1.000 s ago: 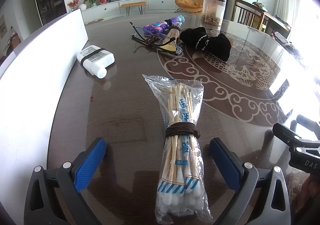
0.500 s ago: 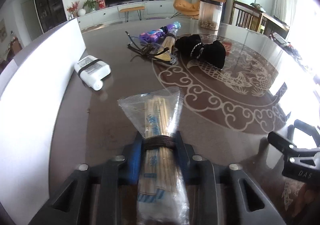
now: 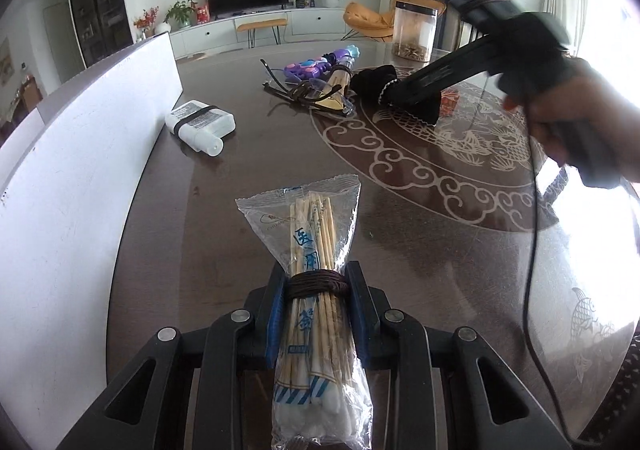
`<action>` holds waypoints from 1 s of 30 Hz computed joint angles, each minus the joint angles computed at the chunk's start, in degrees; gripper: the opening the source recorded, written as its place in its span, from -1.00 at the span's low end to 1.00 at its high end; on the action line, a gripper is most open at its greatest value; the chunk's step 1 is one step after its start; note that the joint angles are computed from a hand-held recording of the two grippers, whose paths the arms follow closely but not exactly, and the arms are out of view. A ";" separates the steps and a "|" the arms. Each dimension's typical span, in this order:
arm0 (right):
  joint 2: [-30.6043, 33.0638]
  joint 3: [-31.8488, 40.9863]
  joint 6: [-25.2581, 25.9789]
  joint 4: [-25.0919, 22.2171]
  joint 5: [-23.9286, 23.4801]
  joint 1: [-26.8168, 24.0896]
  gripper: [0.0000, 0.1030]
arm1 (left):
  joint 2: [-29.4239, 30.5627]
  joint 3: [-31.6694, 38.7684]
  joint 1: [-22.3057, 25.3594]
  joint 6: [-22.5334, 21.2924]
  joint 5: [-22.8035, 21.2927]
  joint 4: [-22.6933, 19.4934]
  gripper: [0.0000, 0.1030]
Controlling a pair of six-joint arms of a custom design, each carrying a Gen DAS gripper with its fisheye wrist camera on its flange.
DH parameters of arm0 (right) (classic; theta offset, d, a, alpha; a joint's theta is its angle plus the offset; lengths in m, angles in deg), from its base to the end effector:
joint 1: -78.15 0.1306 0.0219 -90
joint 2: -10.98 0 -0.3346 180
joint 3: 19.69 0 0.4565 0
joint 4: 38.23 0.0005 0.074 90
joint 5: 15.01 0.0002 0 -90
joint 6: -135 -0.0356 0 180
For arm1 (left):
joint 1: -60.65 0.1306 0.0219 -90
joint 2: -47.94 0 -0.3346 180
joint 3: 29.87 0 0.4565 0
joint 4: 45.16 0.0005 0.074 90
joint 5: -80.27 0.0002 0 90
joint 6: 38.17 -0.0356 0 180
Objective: Organize objects
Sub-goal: 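Grasp the black velvet cloth bundle with the right tool while the left tool holds the swabs, then carry swabs and velvet bundle into the cork pen and open both tools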
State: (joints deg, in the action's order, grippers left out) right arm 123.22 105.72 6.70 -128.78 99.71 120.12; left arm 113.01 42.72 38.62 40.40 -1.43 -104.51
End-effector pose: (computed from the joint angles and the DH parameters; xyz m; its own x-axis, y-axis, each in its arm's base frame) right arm 0.4683 0.4006 0.4405 -0.9038 -0.0557 -0.4244 0.0263 0.9824 -0.1848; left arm 0.3694 -0.1556 0.4078 -0.6244 0.4642 -0.6282 0.5893 0.8078 0.0112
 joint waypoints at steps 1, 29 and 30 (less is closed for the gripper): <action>-0.40 -0.80 -0.41 0.80 -2.00 -0.24 -0.23 | 0.07 0.05 0.03 0.07 0.13 0.00 -0.45; -10.41 -4.81 -26.83 18.55 6.75 19.87 -0.32 | -3.24 10.37 12.92 3.10 15.20 -6.99 -0.46; -7.87 -1.04 -24.76 19.05 6.15 19.76 -0.32 | -2.41 11.72 14.66 2.80 15.44 -7.19 -0.46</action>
State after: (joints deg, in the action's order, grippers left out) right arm 115.34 104.68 -18.06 -109.72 105.86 139.88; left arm 110.60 54.44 53.28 43.20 14.01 -111.70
